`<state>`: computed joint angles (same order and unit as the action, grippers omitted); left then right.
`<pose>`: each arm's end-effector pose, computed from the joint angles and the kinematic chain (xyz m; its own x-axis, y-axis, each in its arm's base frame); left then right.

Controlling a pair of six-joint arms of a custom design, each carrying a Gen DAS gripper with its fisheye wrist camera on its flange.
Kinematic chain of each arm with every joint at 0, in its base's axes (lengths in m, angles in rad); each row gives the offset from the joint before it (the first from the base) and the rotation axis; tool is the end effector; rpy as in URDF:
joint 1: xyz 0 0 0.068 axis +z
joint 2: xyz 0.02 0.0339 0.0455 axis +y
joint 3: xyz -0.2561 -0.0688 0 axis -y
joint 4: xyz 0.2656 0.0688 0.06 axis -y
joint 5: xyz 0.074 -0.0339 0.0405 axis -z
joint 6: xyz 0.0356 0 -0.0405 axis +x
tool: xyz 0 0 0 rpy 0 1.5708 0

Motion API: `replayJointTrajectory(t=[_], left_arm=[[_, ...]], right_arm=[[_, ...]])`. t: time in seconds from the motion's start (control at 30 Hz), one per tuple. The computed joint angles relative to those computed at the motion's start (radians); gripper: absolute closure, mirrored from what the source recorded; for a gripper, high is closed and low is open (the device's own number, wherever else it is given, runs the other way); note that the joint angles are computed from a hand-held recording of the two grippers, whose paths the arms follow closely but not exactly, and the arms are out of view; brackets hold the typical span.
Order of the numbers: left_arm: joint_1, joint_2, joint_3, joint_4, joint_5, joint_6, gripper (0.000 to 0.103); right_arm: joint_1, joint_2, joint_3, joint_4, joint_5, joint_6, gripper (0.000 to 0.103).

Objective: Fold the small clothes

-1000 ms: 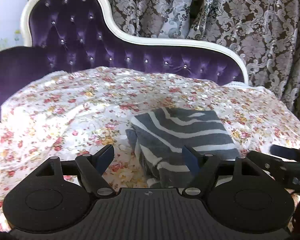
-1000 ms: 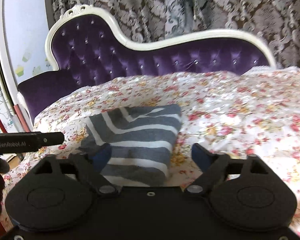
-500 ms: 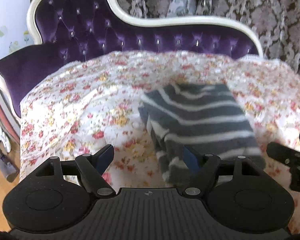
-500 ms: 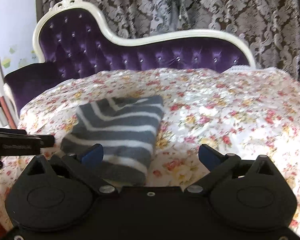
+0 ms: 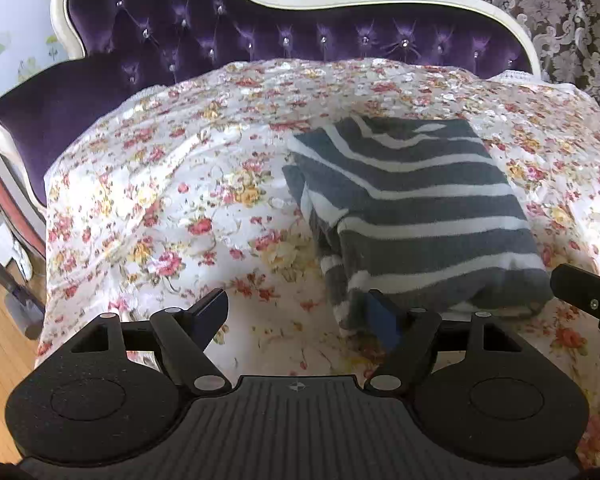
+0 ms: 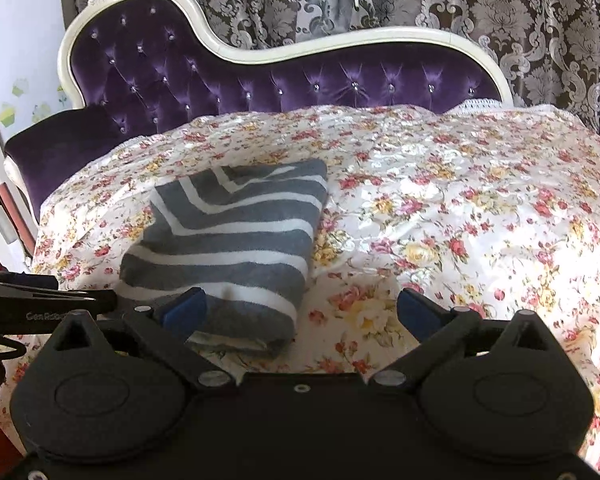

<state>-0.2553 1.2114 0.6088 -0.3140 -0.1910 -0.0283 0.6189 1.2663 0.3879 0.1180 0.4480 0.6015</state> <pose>0.2427 -0.0564 0.1657 -0.7714 0.1726 -0.6125 0.1144 0.9844 0.1334 0.2010 0.1242 0.1186 -0.6141 0.1888 -0.7663 0.0973 0.9817 0.1639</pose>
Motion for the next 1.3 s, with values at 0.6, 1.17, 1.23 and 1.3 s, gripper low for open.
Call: replayJointTrajectory(t=[0.6, 1.17, 1.23, 1.3], left_arm=[[0.025, 0.027, 0.02, -0.067, 0.037, -0.025, 0.029], [0.052, -0.091, -0.031, -0.107, 0.037, -0.009, 0.029], [0.054, -0.109, -0.039, -0.112, 0.036, -0.008, 0.029], [0.057, -0.125, -0.048, -0.114, 0.038, -0.006, 0.029]], right_arm=[[0.001, -0.008, 0.02, -0.082, -0.03, 0.035, 0.002], [0.072, -0.034, 0.018, -0.095, -0.003, 0.056, 0.002], [0.085, -0.041, 0.012, -0.097, 0.003, 0.063, 0.002], [0.097, -0.047, 0.008, -0.099, 0.009, 0.072, 0.002]])
